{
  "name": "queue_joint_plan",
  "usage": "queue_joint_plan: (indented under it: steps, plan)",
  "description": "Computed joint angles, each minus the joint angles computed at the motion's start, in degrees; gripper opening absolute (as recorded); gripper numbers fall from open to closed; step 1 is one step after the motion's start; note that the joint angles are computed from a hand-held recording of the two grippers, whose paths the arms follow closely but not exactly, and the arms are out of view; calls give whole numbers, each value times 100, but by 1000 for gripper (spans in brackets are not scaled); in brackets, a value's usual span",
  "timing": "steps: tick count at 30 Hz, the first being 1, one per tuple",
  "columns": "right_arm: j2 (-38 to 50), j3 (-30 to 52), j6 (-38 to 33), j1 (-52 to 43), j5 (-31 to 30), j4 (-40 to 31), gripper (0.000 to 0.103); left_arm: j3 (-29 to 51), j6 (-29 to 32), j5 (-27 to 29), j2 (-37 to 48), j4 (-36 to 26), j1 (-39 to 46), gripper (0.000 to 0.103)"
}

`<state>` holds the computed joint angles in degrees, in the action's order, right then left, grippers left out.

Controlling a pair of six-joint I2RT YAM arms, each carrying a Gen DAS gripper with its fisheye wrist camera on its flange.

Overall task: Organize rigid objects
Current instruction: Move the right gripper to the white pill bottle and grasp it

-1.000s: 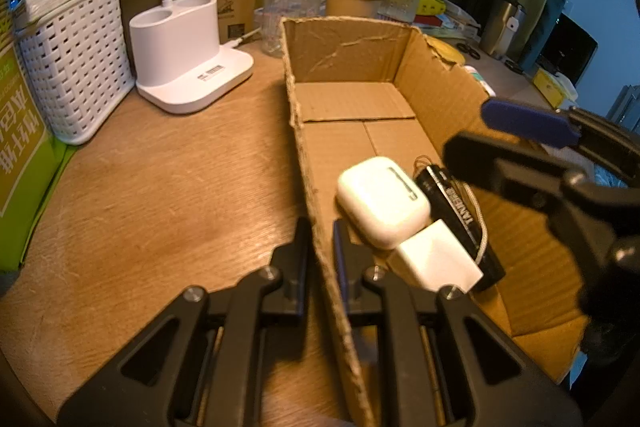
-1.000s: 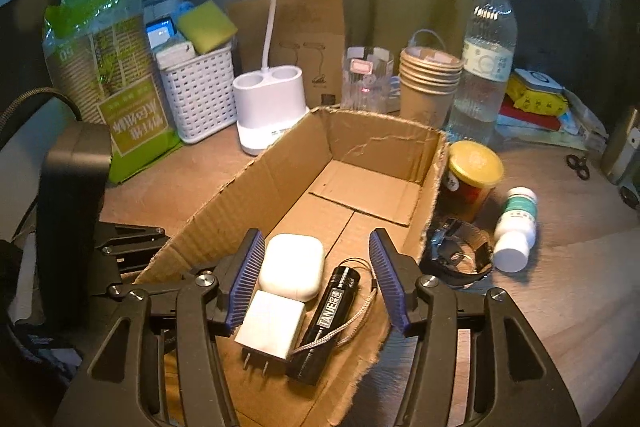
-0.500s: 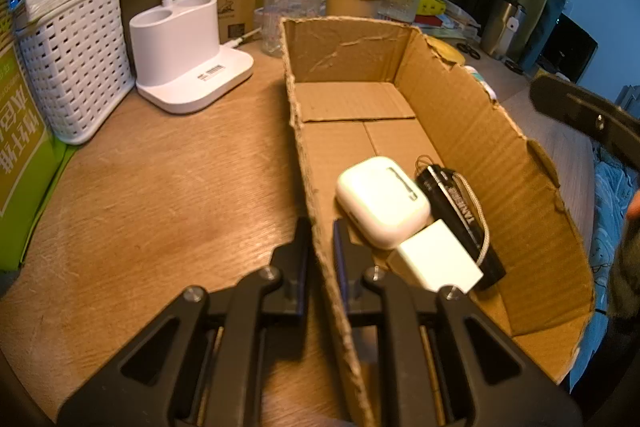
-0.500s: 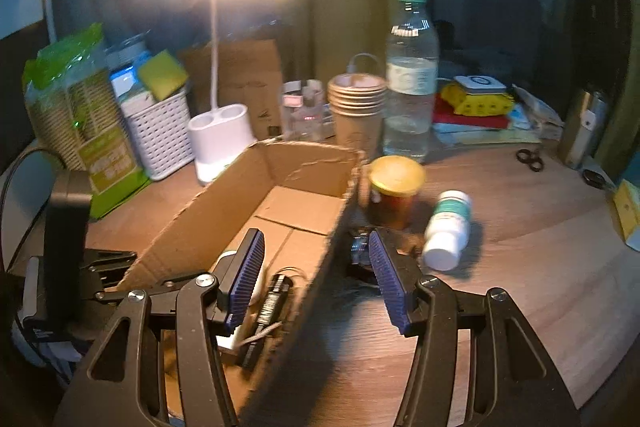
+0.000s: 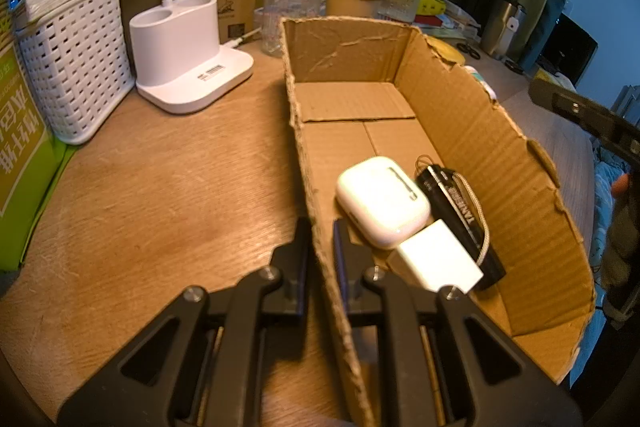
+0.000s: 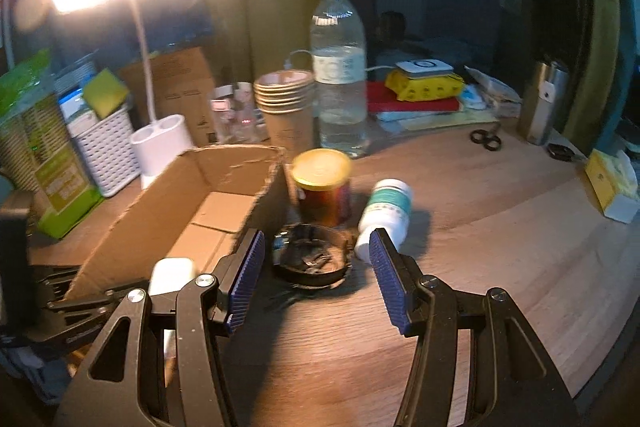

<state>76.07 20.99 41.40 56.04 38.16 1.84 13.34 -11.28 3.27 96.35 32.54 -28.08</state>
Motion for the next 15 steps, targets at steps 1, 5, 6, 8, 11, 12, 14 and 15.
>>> queue_joint_plan:
  steps: [1, 5, 6, 8, 11, 12, 14, 15]
  plan:
    - [37, -7, -20, -66, -6, 30, 58, -1, 5, 4, -1, 0, 6, 13]
    - [340, -72, -194, -493, -234, 386, 58, 1, -3, -3, 6, 5, -5, 13]
    - [424, -97, -247, -615, -308, 501, 58, 0, -1, -1, 5, 5, -2, 13]
    - [586, -135, -356, -834, -439, 726, 58, 1, -4, -3, 6, 5, -4, 13]
    - [861, -91, -524, -1137, -550, 959, 58, 3, -5, -5, 8, 6, -6, 13]
    - [940, -70, -597, -1258, -626, 1035, 58, 2, -3, -3, 6, 4, -4, 13]
    - [1046, -39, -719, -1487, -796, 1194, 58, -1, 12, 8, -8, -8, 15, 13]
    - [1104, -26, -780, -1612, -911, 1283, 58, 3, -3, -4, 6, 2, -5, 13]
